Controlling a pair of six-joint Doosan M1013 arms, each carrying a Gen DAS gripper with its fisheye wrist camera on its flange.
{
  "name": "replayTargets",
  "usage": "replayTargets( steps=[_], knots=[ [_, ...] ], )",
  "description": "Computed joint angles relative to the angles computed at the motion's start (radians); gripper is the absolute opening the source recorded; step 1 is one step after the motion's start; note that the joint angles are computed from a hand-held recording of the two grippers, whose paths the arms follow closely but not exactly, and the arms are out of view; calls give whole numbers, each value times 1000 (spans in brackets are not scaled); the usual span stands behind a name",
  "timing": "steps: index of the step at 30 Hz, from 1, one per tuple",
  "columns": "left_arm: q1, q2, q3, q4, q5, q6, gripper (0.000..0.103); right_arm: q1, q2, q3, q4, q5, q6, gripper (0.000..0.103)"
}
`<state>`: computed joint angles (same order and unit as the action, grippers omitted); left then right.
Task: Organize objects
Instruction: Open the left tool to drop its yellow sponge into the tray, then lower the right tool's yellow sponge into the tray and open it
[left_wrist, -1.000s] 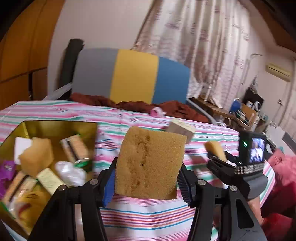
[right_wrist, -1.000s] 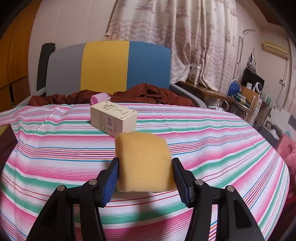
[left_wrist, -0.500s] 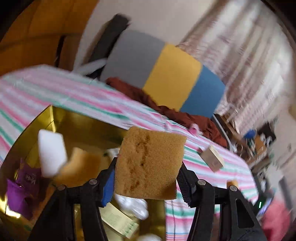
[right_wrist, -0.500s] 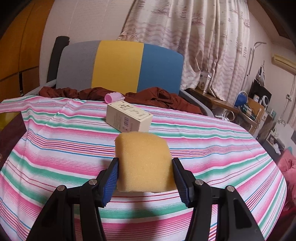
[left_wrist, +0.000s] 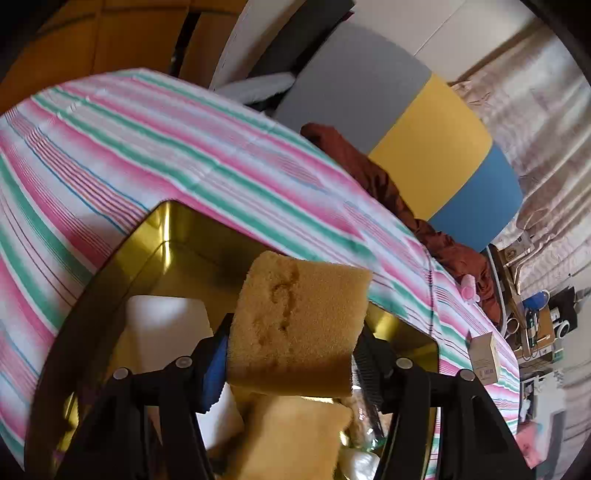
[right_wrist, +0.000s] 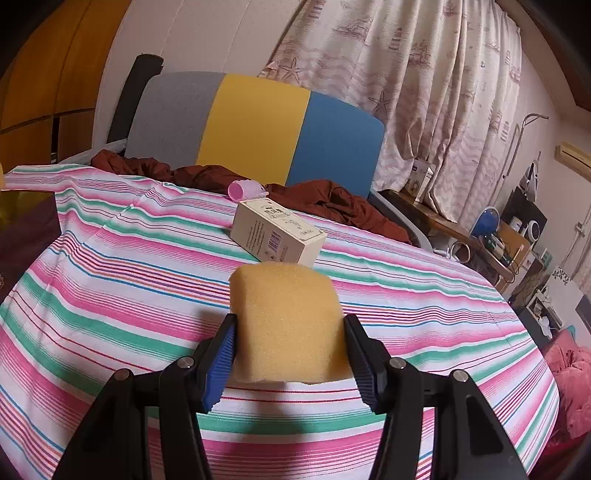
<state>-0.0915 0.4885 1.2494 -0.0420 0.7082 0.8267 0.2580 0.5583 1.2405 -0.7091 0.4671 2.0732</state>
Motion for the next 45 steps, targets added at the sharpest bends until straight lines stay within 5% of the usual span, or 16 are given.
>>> replayTargets(
  steps=[3, 6, 13, 21, 27, 31, 45],
  knots=[
    [7, 6, -3, -15, -3, -24, 89, 0, 0, 1, -6, 1, 11, 57],
    [0, -17, 31, 22, -49, -83, 91, 1, 0, 2, -11, 2, 16, 57],
    [-53, -95, 121, 320, -110, -328, 100, 8, -6, 6, 17, -22, -68, 57],
    [-115, -173, 221, 570, -126, -522, 103, 17, -25, -19, 595, -68, -579, 57],
    [-146, -199, 260, 664, -114, -548, 103, 45, 2, -106, 952, 28, -854, 57],
    [-155, -210, 273, 699, -98, -562, 103, 71, 52, -221, 1078, 178, -966, 58],
    [-154, -245, 318, 767, -72, -698, 103, 148, 270, -618, 950, 598, -836, 61]
  ],
)
